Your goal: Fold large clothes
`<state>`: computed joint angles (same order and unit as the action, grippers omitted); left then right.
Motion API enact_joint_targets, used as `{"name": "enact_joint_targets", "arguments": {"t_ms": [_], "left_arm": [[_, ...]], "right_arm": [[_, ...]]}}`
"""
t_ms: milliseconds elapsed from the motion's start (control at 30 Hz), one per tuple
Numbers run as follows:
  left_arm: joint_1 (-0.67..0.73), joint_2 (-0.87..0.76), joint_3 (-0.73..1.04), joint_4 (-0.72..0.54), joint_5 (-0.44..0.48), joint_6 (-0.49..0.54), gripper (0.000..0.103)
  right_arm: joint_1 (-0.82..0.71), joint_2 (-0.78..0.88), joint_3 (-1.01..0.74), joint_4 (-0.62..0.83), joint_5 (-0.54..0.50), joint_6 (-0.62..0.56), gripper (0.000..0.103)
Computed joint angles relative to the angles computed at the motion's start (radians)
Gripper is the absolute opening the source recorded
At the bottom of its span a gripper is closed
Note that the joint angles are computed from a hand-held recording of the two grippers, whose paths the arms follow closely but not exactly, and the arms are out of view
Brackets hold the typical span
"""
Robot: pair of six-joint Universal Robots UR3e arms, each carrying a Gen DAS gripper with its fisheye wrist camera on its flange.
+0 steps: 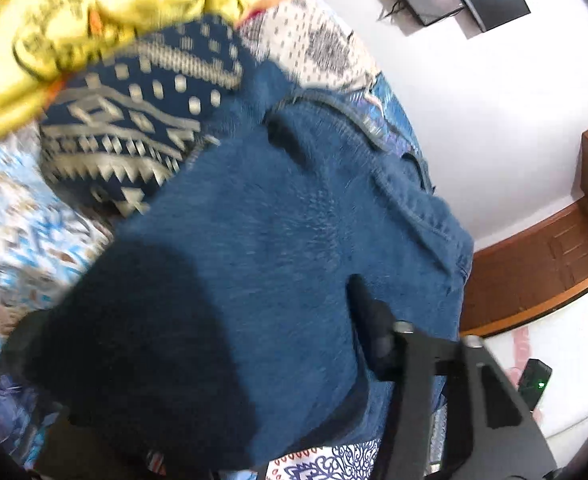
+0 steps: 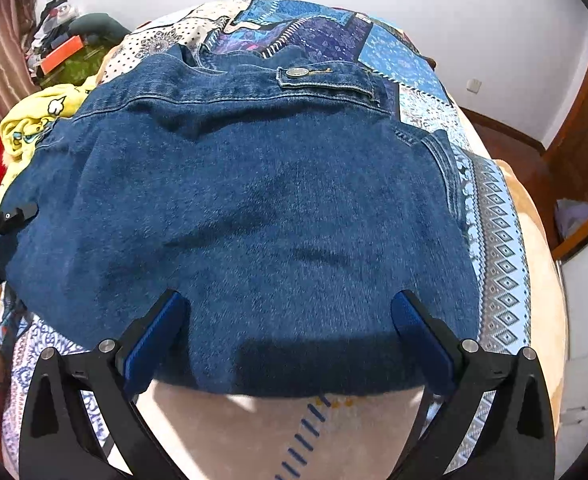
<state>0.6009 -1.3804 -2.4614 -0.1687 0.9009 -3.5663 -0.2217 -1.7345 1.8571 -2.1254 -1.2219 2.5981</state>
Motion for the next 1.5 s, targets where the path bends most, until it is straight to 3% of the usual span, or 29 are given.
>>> {"name": "enact_joint_targets", "arguments": {"t_ms": [100, 300, 500, 633, 767, 900, 1067, 1200, 1333, 1500], "left_arm": [[-0.020, 0.102, 0.040, -0.071, 0.056, 0.000, 0.029], [0.002, 0.211, 0.174, -0.137, 0.056, -0.035, 0.027], [0.085, 0.413, 0.275, -0.357, 0.043, 0.087, 0.027], [0.048, 0.410, 0.308, -0.387, 0.104, 0.138, 0.027], [-0.081, 0.316, 0.356, -0.372, 0.235, 0.161, 0.027], [-0.165, 0.258, 0.392, -0.336, 0.308, 0.161, 0.027], [-0.382, 0.101, 0.588, -0.330, 0.451, 0.145, 0.027], [-0.620, -0.097, 0.793, -0.311, 0.597, 0.155, 0.027], [-0.811, -0.311, 0.993, -0.329, 0.662, 0.158, 0.027], [-0.961, -0.584, 1.218, -0.491, 0.637, 0.190, 0.027]], "right_arm": [[0.007, -0.021, -0.020, 0.055, -0.002, -0.012, 0.103], [0.076, -0.037, -0.115, 0.098, 0.035, 0.009, 0.103], [0.237, 0.061, -0.210, 0.036, 0.041, 0.094, 0.103], [0.365, 0.192, -0.250, -0.010, -0.016, 0.124, 0.103], [0.398, 0.280, -0.222, -0.079, -0.026, 0.179, 0.103], [0.374, 0.248, -0.200, -0.056, -0.004, 0.107, 0.103], [0.191, 0.089, -0.152, 0.111, 0.126, 0.033, 0.103], [-0.117, -0.097, -0.060, 0.325, 0.248, -0.104, 0.103], [-0.404, -0.221, -0.019, 0.492, 0.278, -0.261, 0.103], [-0.770, -0.310, -0.065, 0.834, 0.312, -0.512, 0.103]]}}
